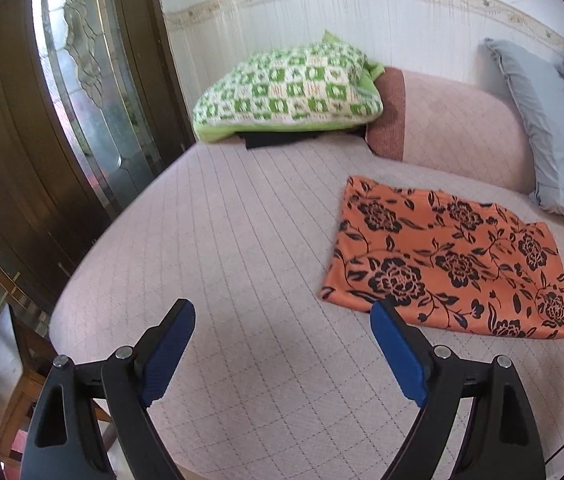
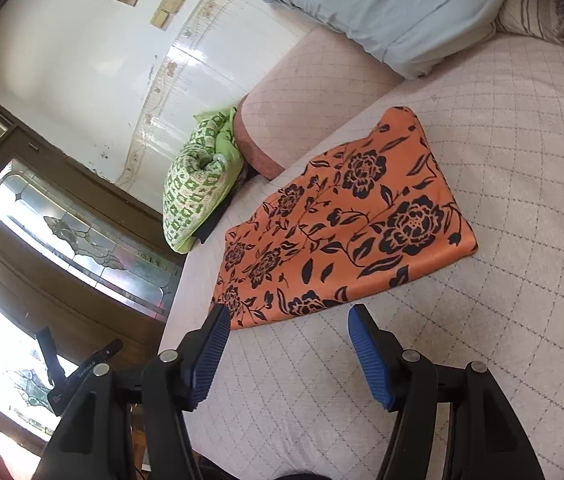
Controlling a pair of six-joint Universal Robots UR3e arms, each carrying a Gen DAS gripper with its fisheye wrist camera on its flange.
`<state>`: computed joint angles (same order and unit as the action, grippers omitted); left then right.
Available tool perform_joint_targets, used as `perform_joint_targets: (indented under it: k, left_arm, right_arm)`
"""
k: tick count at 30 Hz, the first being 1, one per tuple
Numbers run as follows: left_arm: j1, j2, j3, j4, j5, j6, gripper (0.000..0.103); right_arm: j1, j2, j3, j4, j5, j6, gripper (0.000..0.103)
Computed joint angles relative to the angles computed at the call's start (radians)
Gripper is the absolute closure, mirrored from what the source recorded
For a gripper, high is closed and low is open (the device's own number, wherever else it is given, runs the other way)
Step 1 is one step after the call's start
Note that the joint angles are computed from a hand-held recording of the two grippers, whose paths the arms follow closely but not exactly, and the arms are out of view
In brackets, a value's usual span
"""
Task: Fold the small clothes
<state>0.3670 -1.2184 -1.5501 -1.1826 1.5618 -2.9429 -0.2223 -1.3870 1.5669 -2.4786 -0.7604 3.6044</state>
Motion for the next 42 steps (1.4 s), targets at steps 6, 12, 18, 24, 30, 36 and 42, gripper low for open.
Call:
perform_joint_targets:
  k: [6, 12, 18, 24, 30, 36, 42]
  left_arm:
    - [0.003, -0.091, 0.011, -0.073, -0.074, -0.012, 0.013]
    - [-0.003, -0.316, 0.113, -0.149, -0.169, -0.052, 0.013]
    - [0.058, -0.47, 0.155, -0.175, -0.372, -0.162, 0.029]
    - [0.046, -0.65, 0.286, -0.229, -0.451, -0.204, 0.055]
    - [0.072, -0.709, 0.316, -0.208, -0.549, -0.281, 0.034]
    - [0.078, -0.771, 0.358, -0.159, -0.616, -0.371, 0.034]
    - [0.099, -0.783, 0.304, -0.054, -0.627, -0.426, 0.074]
  right_arm:
    - [-0.011, 0.031, 0.026, -0.027, 0.0, 0.01, 0.038]
    - [-0.017, 0.094, 0.055, -0.112, 0.027, 0.085, 0.038]
    - [-0.011, 0.234, 0.021, -0.269, 0.008, 0.291, 0.038]
    - [0.015, 0.315, -0.065, -0.194, -0.135, 0.437, 0.038]
    - [0.033, 0.385, -0.159, -0.187, -0.186, 0.462, 0.039]
    - [0.056, 0.52, -0.291, -0.289, -0.211, 0.544, 0.038]
    - [0.091, 0.624, -0.438, -0.255, -0.227, 0.548, 0.086]
